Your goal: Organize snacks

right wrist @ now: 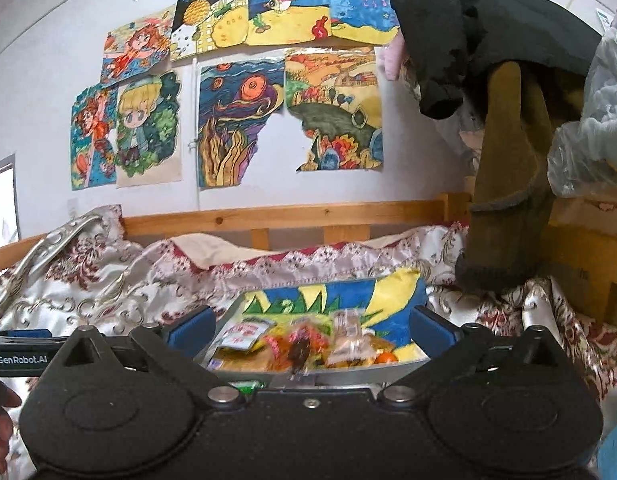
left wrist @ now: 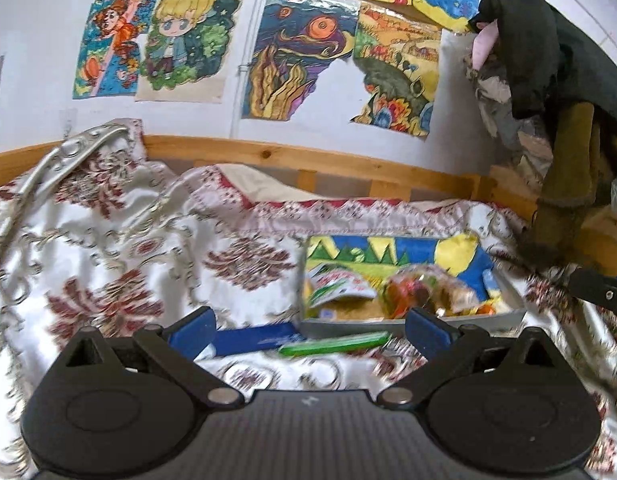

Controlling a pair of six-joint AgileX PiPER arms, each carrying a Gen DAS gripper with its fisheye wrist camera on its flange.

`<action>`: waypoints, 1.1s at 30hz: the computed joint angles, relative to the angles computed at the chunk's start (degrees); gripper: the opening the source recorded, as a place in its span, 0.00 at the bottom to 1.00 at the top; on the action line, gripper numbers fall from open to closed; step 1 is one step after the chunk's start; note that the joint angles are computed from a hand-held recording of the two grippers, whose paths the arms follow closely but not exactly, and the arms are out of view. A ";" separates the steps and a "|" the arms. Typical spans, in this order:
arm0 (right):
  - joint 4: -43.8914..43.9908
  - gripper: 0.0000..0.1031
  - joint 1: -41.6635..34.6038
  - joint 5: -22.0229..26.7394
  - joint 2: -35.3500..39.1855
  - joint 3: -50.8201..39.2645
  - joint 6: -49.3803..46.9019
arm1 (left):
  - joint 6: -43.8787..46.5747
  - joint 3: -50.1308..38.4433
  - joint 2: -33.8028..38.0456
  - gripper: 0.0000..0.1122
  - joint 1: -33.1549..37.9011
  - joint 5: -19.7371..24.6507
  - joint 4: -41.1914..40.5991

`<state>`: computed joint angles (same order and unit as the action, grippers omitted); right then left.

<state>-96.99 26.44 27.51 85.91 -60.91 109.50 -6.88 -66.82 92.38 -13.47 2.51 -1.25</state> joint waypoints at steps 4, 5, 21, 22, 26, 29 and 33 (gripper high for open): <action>3.55 0.99 2.07 1.31 -0.94 1.90 -2.29 | 0.95 4.17 -3.39 0.91 1.13 1.41 -0.47; 4.06 0.99 2.47 1.50 -1.04 2.23 -2.47 | 0.17 5.35 -4.21 0.91 1.36 1.41 0.53; 11.17 0.99 5.89 1.43 -0.29 4.14 -5.83 | -18.73 7.51 -5.42 0.91 0.48 6.11 21.72; 11.30 0.99 5.94 1.40 -0.13 4.17 -5.89 | -19.18 7.33 -5.24 0.91 0.44 6.41 22.26; 11.84 0.99 5.73 0.65 0.66 3.99 -6.11 | -20.68 6.44 -4.43 0.91 0.27 7.72 24.15; 10.38 0.99 5.41 -0.03 0.96 4.32 -4.38 | -23.13 5.63 -3.69 0.91 0.04 8.95 26.56; 7.26 0.99 5.05 -0.60 1.19 5.07 -0.47 | -22.13 4.65 -2.79 0.91 0.33 9.85 25.19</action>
<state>-89.73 31.49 26.91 87.10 -55.84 109.04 -29.01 -62.17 89.59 -13.15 12.37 23.94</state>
